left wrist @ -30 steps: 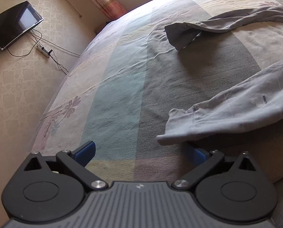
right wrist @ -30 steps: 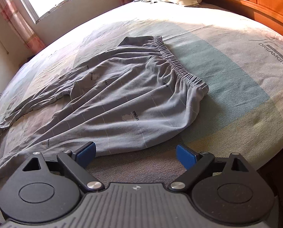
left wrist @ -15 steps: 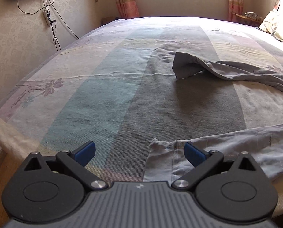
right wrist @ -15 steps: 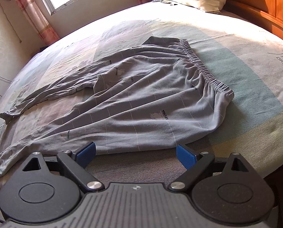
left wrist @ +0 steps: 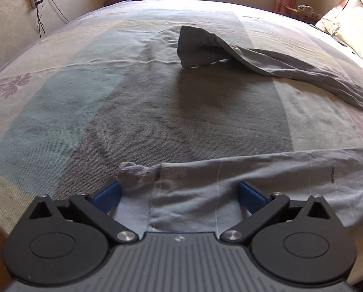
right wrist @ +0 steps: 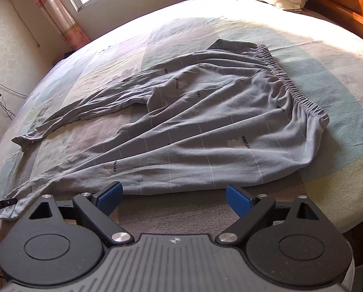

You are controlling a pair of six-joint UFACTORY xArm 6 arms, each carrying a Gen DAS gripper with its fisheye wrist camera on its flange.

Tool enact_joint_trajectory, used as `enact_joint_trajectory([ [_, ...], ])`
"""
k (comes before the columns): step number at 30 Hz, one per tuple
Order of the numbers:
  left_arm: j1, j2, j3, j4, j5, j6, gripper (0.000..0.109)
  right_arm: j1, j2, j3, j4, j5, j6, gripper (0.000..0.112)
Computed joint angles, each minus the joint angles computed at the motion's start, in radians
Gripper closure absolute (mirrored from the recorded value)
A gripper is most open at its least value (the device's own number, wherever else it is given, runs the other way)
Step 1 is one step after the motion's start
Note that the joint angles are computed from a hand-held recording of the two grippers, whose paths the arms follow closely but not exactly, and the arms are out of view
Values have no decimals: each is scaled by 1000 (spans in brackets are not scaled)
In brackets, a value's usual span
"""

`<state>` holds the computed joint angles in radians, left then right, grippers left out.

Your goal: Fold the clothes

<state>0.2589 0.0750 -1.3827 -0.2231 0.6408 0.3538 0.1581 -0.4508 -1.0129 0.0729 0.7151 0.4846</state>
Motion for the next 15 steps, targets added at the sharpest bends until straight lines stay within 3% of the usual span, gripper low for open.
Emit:
enact_joint_trajectory([
  [2,-2,1,-11,15,-7,-36,7,17,13,-11,45,-8,-60,18],
  [5,-28,-57,37,6,-48,45,7,62,43,-39,98,-13,-206,25],
  [8,-70,-130,89,-47,-34,185,7,112,99,-96,140,14,-374,42],
  [10,-99,-177,119,-110,-9,282,7,143,154,-149,178,39,-490,58],
  [13,-140,-241,162,-211,32,417,6,171,240,-226,276,72,-651,74],
  [15,-168,-273,190,-237,39,471,6,192,295,-273,287,75,-706,79],
])
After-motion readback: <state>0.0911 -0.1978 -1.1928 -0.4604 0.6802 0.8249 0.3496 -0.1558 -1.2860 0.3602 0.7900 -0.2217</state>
